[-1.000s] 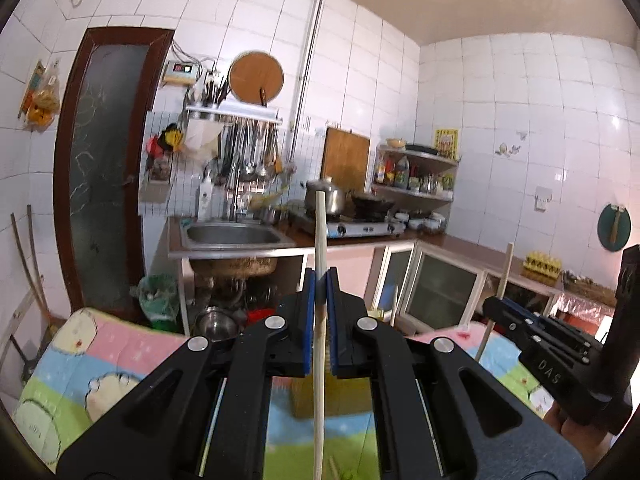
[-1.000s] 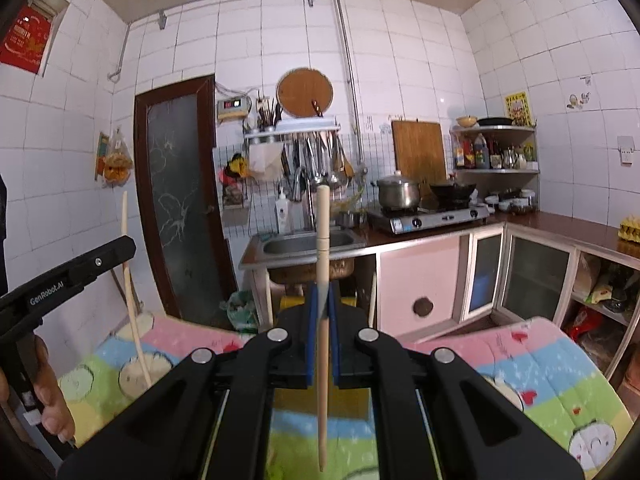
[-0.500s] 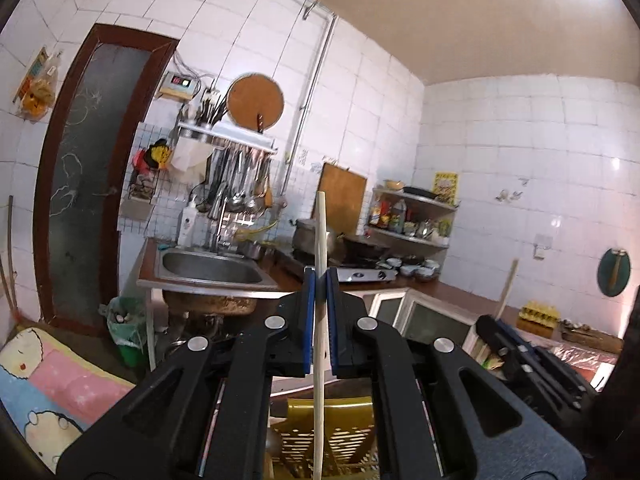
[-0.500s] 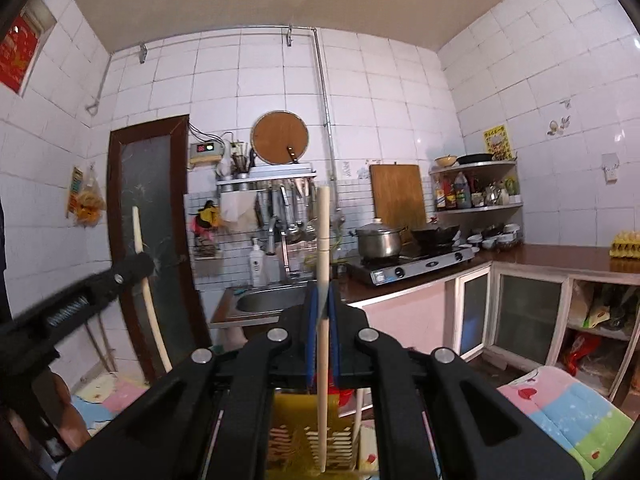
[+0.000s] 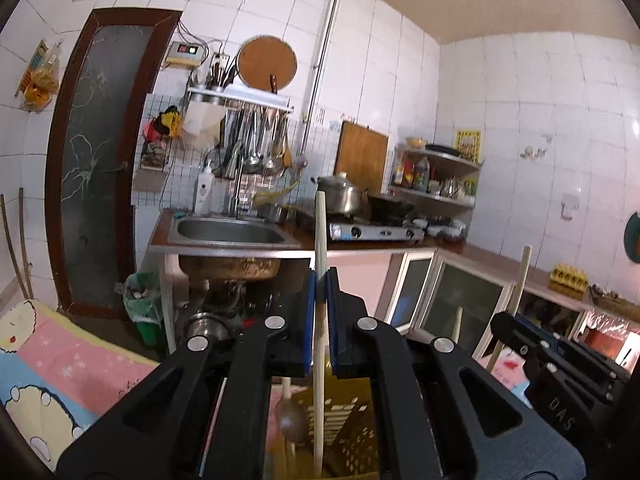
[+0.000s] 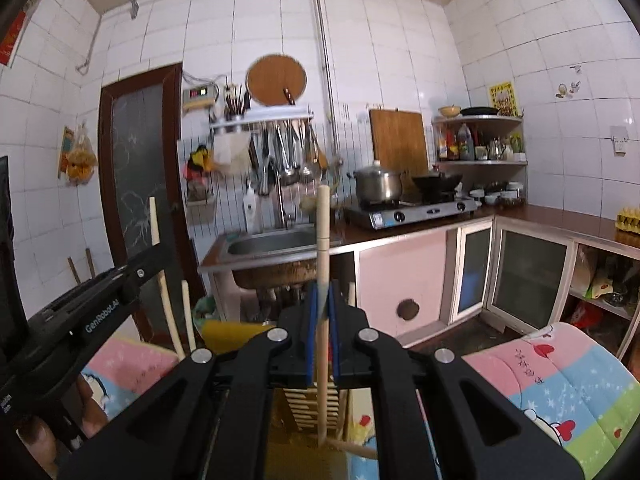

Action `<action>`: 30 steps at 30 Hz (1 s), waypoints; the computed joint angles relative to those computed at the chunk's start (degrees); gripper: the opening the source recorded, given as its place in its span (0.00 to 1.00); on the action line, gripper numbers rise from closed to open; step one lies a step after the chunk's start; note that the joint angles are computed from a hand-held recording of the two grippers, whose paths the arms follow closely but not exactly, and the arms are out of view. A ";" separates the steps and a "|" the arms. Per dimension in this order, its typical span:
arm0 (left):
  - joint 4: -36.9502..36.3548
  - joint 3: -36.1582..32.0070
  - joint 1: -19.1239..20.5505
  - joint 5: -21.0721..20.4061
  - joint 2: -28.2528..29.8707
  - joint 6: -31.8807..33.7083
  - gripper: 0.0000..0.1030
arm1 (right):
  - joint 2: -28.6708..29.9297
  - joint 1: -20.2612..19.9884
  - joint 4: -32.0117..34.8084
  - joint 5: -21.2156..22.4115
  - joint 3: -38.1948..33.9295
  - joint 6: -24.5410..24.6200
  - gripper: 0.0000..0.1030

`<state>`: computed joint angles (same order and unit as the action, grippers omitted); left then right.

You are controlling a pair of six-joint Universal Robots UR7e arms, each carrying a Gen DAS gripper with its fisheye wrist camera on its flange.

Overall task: Organize utensils
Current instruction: 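Open both tools to drop the chopsticks into the slotted holder, then move both tools back down toward the remaining chopsticks on the quilt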

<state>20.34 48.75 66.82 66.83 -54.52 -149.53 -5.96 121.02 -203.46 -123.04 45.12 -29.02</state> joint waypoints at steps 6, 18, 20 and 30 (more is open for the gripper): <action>7.56 -3.30 -0.60 -2.92 0.07 -2.56 0.31 | -1.79 0.91 3.74 -3.47 1.17 2.16 0.14; 16.56 6.84 -3.04 -11.26 -10.32 -6.83 0.95 | -12.70 3.70 2.15 -11.15 22.00 8.24 0.63; 16.45 10.01 -2.96 -13.36 -12.33 -7.91 0.95 | -13.78 3.95 2.03 -12.72 25.55 9.41 0.63; 23.61 15.68 0.76 -17.13 -12.66 -18.01 0.95 | -15.54 3.08 10.23 -15.66 37.15 21.62 0.63</action>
<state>43.95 64.44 67.58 49.70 -67.17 -167.54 -21.50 124.10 -193.23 -138.70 82.27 -7.40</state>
